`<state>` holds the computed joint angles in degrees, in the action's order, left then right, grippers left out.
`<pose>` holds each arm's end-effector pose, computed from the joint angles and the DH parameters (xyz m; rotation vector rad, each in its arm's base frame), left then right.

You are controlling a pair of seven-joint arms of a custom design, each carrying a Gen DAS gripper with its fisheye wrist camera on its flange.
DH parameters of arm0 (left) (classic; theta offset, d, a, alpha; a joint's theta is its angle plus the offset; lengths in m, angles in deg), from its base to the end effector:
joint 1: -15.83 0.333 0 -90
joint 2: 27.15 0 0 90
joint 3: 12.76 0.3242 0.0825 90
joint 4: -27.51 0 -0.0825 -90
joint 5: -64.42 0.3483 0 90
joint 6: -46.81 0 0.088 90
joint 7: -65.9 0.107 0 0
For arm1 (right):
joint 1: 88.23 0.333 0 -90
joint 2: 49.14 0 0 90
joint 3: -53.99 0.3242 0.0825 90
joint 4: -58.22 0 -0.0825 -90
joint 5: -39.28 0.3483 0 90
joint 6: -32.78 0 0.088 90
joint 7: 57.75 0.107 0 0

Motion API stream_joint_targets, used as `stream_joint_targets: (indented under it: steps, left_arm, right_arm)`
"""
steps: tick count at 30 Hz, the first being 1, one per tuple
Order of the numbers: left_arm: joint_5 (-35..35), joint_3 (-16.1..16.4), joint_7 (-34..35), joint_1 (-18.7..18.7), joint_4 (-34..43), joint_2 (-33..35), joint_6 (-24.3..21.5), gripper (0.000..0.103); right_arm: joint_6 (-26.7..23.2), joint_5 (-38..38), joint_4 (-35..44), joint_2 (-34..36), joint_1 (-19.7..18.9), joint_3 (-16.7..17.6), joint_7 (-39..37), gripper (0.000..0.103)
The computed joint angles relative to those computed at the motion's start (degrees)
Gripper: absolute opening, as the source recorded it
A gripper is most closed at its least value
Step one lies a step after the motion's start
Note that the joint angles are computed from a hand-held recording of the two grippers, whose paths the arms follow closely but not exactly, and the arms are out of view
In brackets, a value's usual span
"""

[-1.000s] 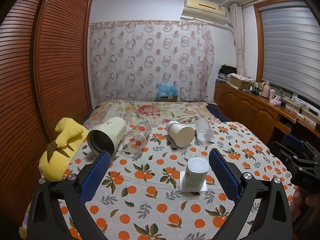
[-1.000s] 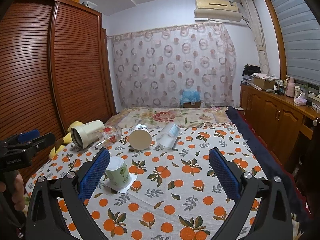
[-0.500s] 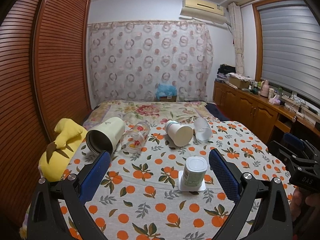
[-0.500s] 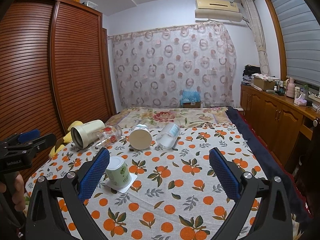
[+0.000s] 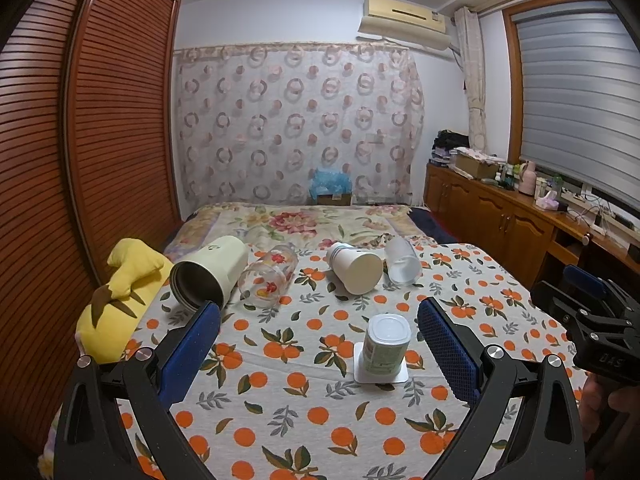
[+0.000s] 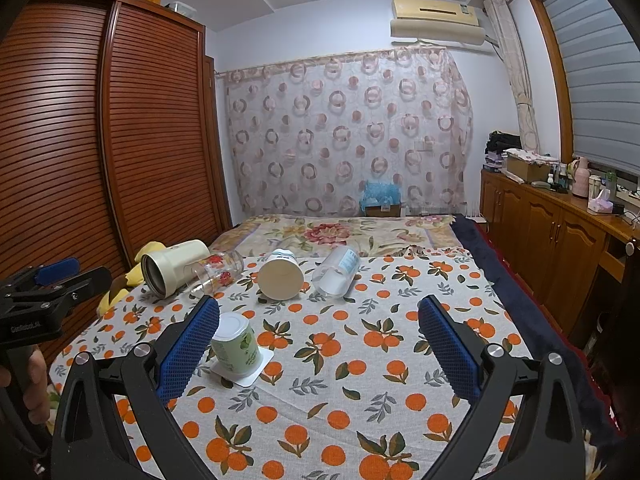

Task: Flip cup upside down

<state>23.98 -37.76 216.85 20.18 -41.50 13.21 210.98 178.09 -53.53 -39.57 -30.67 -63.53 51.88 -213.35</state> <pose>0.7506 -0.1143 0.5060 -1.0838 2.0111 -1.3172 0.5977 0.2642 0.4726 -1.1870 1.7167 -1.1209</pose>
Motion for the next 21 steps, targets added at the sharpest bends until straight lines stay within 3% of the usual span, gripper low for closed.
stream_joint_targets:
  steps: [21]
  left_arm:
    - [-0.2, -0.4, 0.3, 0.2, -0.8, -0.4, 0.6, 0.095]
  right_arm:
    - [0.0, 0.1, 0.3, 0.2, 0.1, -0.1, -0.1, 0.1]
